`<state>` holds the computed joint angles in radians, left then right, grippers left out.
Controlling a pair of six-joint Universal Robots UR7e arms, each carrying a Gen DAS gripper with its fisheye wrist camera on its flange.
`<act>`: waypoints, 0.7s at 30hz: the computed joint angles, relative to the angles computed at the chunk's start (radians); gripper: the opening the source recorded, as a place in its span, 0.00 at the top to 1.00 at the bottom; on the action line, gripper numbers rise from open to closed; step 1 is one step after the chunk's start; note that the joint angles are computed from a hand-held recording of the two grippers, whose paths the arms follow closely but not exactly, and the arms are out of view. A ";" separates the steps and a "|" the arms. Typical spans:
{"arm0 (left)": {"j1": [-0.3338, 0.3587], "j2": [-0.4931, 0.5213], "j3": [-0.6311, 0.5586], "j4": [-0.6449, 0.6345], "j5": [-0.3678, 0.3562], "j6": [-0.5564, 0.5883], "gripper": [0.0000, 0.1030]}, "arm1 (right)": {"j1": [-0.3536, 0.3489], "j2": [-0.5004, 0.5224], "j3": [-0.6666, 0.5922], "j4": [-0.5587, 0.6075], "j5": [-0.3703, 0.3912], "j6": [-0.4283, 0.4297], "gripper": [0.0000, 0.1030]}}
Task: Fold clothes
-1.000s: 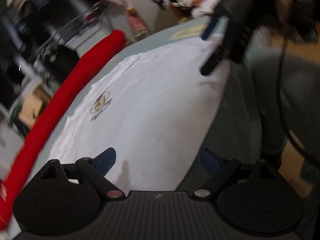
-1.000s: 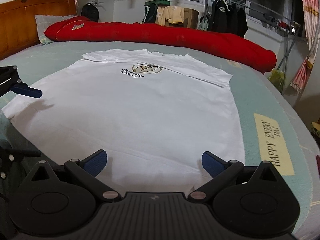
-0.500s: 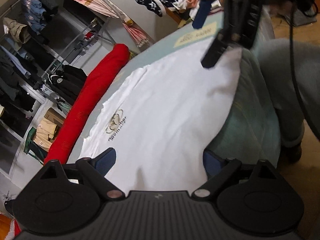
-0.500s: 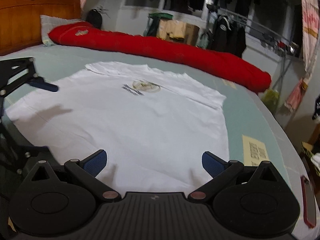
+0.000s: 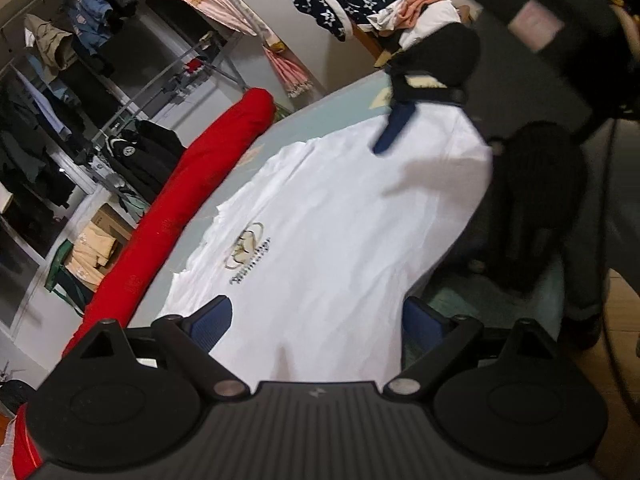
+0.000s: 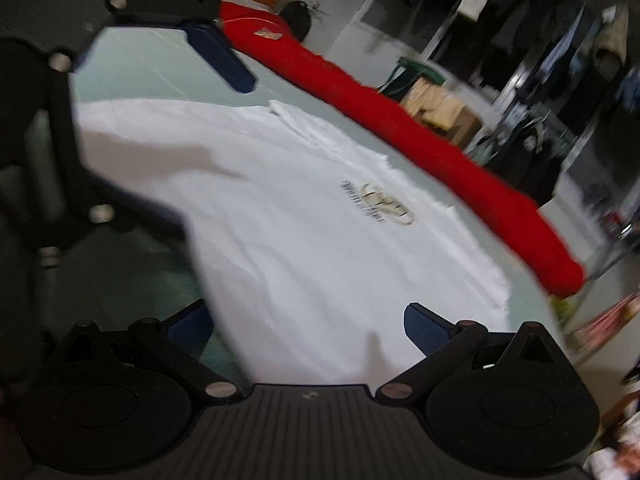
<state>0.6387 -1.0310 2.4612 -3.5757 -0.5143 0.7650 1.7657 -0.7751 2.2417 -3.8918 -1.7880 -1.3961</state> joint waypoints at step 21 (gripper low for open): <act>0.007 0.191 -0.019 -0.320 0.189 0.305 0.10 | -0.078 0.048 -0.013 -0.230 0.016 -0.202 0.00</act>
